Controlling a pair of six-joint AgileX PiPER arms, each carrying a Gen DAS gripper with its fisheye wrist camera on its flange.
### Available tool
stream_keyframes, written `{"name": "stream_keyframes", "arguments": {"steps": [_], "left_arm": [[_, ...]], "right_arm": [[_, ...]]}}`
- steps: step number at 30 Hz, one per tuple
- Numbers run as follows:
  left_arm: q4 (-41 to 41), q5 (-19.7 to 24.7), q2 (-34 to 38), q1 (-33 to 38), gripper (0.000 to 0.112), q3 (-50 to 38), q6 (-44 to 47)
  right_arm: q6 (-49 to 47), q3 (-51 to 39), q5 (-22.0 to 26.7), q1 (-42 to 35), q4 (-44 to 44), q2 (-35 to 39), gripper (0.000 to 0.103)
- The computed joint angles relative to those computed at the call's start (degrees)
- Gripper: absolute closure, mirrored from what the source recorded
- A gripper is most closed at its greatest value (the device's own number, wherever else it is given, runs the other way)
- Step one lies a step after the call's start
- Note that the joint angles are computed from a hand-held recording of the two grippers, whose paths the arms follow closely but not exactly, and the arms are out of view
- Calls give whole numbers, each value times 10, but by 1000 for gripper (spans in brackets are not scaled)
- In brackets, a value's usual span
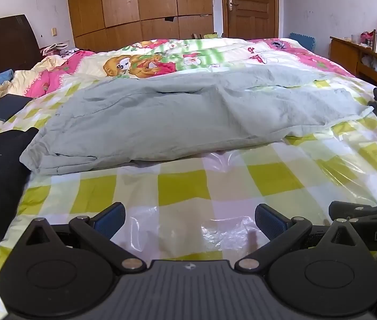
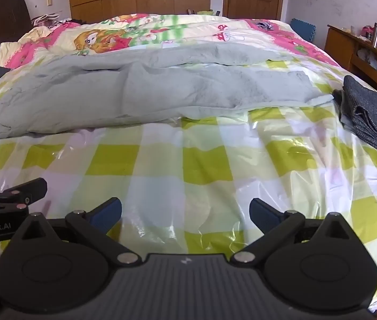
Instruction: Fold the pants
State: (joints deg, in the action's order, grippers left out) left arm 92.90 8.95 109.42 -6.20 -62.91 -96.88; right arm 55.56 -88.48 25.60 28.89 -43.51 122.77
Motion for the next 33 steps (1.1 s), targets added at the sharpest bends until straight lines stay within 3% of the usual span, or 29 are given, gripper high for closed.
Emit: {"name": "stream_keyframes", "arguments": {"steps": [8, 14, 18, 21, 27, 33], "left_arm": [[-55, 5, -3, -6, 9, -4, 57], [8, -4, -1, 0, 9, 3, -5], [-10, -4, 0, -2, 9, 1, 10], [27, -7, 3, 1, 9, 3, -26], [9, -7, 2, 1, 9, 2, -8], [45, -3, 4, 0, 9, 2, -45]], "right_arm": [[0, -6, 0, 4, 1, 7, 2], [4, -10, 4, 8, -1, 11, 2], [-21, -11, 4, 3, 12, 10, 2], [-24, -13, 6, 3, 13, 11, 2], [-26, -15, 9, 5, 12, 12, 2], [-29, -14, 8, 5, 14, 13, 2]]}}
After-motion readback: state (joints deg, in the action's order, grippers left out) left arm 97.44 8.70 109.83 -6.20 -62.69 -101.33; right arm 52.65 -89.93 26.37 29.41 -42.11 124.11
